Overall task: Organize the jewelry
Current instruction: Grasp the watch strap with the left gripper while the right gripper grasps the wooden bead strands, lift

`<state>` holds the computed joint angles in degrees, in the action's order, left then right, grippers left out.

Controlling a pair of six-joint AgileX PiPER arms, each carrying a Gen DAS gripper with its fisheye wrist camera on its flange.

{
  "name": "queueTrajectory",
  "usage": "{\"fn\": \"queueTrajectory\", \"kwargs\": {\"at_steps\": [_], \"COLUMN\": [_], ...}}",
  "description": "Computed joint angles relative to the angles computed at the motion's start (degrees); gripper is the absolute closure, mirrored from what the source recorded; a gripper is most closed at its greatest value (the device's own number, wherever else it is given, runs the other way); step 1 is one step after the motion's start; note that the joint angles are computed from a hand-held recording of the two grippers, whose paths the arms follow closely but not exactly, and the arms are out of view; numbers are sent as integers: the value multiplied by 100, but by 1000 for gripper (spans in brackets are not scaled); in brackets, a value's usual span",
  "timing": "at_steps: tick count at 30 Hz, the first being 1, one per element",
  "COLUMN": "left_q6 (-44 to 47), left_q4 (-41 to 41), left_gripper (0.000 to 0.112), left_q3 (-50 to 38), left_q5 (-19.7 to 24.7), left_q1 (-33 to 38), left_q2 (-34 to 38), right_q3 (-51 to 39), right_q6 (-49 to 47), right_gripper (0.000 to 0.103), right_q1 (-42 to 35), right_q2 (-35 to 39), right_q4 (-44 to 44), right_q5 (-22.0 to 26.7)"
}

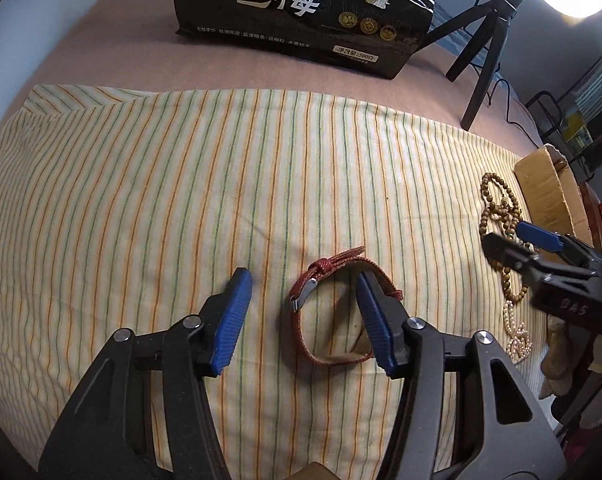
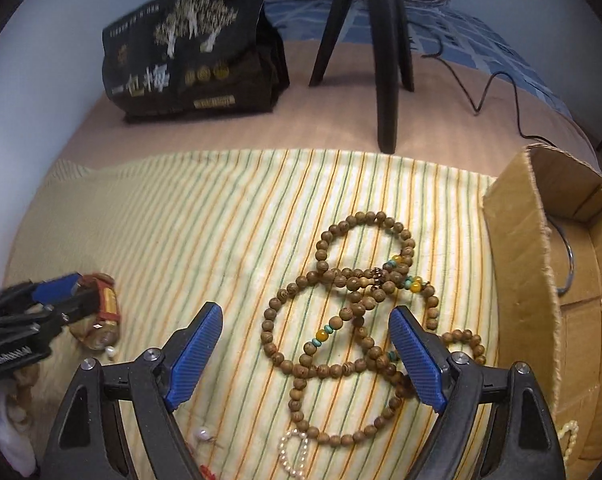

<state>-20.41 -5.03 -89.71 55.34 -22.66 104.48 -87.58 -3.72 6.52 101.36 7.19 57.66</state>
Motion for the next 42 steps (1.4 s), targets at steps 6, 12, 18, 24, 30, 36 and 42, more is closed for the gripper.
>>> {"fn": "queueTrajectory", "kwargs": {"at_steps": [6, 12, 18, 24, 30, 36, 42], "left_q6": [-99, -163, -178, -159, -287, -390, -523], "left_q4": [241, 388, 331, 257, 395, 462, 508], "left_gripper": [72, 96, 101, 104, 104, 104, 104], "left_q3": [-56, -93, -95, -122, -197, -292, -565], "left_q5": [-13, 4, 8, 46, 38, 36, 139], "left_q1": [-61, -128, -110, -119, -274, -389, -608], "left_q2": [89, 127, 109, 9, -208, -475, -635], "right_q3": [95, 138, 201, 133, -38, -173, -264], "right_q6": [122, 117, 16, -128, -228, -325, -496], "right_gripper": [28, 88, 93, 93, 93, 93, 93], "right_q1": [193, 206, 170, -11, -191, -383, -667], "right_q2": [67, -23, -99, -269, -478, -792, -1177], "right_q4": [-504, -552, -475, -159, 106, 297, 643], "right_q5": [-30, -73, -102, -58, 14, 86, 166]}}
